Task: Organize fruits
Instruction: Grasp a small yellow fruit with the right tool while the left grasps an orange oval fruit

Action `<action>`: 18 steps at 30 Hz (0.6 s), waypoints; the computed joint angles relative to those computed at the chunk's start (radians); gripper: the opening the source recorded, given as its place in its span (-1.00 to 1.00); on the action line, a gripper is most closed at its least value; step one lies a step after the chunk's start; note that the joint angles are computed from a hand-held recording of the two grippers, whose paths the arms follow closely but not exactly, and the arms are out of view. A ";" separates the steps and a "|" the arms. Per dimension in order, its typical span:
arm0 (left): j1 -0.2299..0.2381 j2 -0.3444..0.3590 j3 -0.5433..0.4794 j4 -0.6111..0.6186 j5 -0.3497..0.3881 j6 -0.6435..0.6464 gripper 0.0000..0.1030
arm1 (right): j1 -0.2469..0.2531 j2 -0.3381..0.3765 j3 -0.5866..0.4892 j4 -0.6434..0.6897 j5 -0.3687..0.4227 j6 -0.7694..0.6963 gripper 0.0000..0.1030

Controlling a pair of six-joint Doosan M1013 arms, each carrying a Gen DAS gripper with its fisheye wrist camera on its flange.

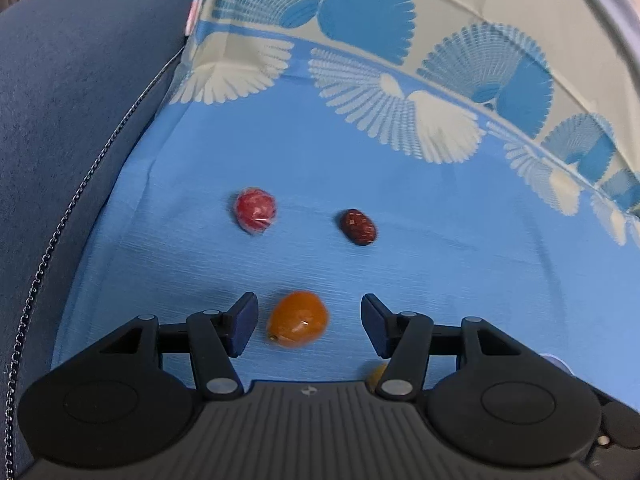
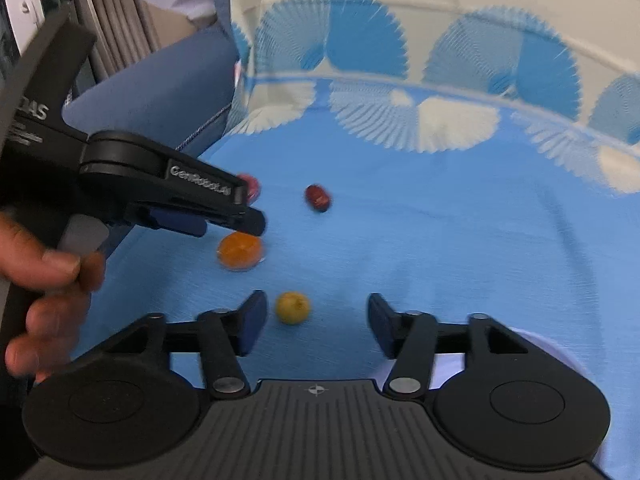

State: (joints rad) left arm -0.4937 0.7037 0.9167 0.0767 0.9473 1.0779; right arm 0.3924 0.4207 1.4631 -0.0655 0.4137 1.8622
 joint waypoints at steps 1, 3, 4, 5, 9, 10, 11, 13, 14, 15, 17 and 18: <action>0.002 0.005 -0.006 0.000 0.009 -0.008 0.21 | 0.000 0.014 -0.016 0.024 0.008 -0.024 0.23; 0.004 0.018 -0.026 -0.014 0.034 -0.009 0.21 | 0.005 0.035 -0.039 -0.004 0.020 -0.017 0.23; 0.005 0.022 -0.033 -0.023 0.044 -0.001 0.21 | 0.007 0.045 -0.049 0.001 0.026 -0.025 0.23; 0.004 0.027 -0.041 -0.025 0.053 0.008 0.21 | 0.007 0.055 -0.061 0.016 0.037 -0.042 0.23; 0.002 0.040 -0.060 -0.033 0.079 0.035 0.20 | 0.006 0.086 -0.095 0.066 0.087 -0.100 0.01; 0.002 0.045 -0.067 -0.031 0.089 0.037 0.18 | 0.007 0.091 -0.098 0.068 0.094 -0.108 -0.26; 0.001 0.048 -0.072 -0.029 0.099 0.039 0.11 | 0.008 0.094 -0.101 0.067 0.102 -0.116 -0.36; -0.002 0.055 -0.082 -0.019 0.120 0.049 0.01 | 0.012 0.099 -0.106 0.063 0.103 -0.134 -0.44; -0.004 0.057 -0.085 -0.012 0.127 0.053 -0.06 | 0.017 0.098 -0.103 0.040 0.099 -0.131 -0.44; -0.005 0.059 -0.088 -0.004 0.133 0.055 -0.11 | 0.021 0.097 -0.100 0.022 0.096 -0.132 -0.45; -0.004 0.058 -0.084 -0.002 0.133 0.057 -0.19 | 0.025 0.092 -0.094 0.000 0.090 -0.120 -0.45; -0.003 0.055 -0.080 -0.005 0.128 0.053 -0.19 | 0.026 0.088 -0.089 -0.015 0.084 -0.103 -0.45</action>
State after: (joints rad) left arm -0.4964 0.7588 0.8370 0.0714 1.0749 1.1313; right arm 0.4182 0.5090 1.3744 -0.0800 0.4976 1.7591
